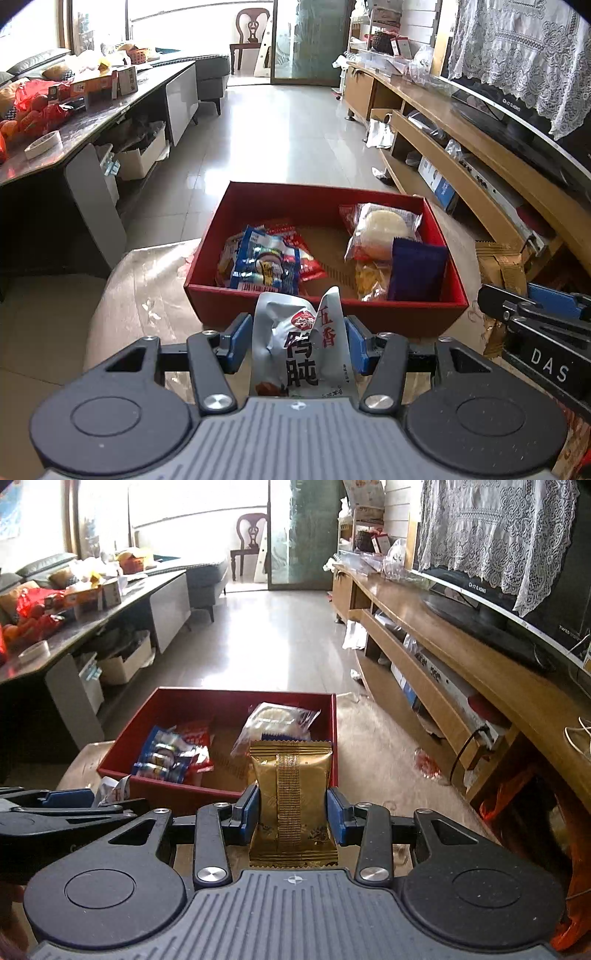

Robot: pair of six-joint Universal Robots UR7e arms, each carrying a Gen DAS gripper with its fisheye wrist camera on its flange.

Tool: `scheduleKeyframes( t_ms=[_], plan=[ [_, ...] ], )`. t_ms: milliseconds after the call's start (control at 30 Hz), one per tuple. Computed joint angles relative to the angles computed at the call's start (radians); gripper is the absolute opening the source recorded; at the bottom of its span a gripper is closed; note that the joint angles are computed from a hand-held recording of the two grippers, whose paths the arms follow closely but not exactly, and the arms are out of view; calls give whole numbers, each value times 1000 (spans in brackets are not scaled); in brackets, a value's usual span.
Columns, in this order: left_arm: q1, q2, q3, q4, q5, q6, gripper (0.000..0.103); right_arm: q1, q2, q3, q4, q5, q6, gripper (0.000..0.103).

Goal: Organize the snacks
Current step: 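Carry the white gizzard pack and gold pack over the red box and lower them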

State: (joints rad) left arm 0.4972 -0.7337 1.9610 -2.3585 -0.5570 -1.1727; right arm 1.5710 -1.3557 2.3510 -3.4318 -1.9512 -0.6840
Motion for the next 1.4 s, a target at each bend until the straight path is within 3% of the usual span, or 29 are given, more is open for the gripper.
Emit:
scheduleKeyframes(
  t_ms=[1400],
  plan=[
    [106,94,-165,-33,105,110,53,10,145,-176,18,7,-4,47]
  ],
)
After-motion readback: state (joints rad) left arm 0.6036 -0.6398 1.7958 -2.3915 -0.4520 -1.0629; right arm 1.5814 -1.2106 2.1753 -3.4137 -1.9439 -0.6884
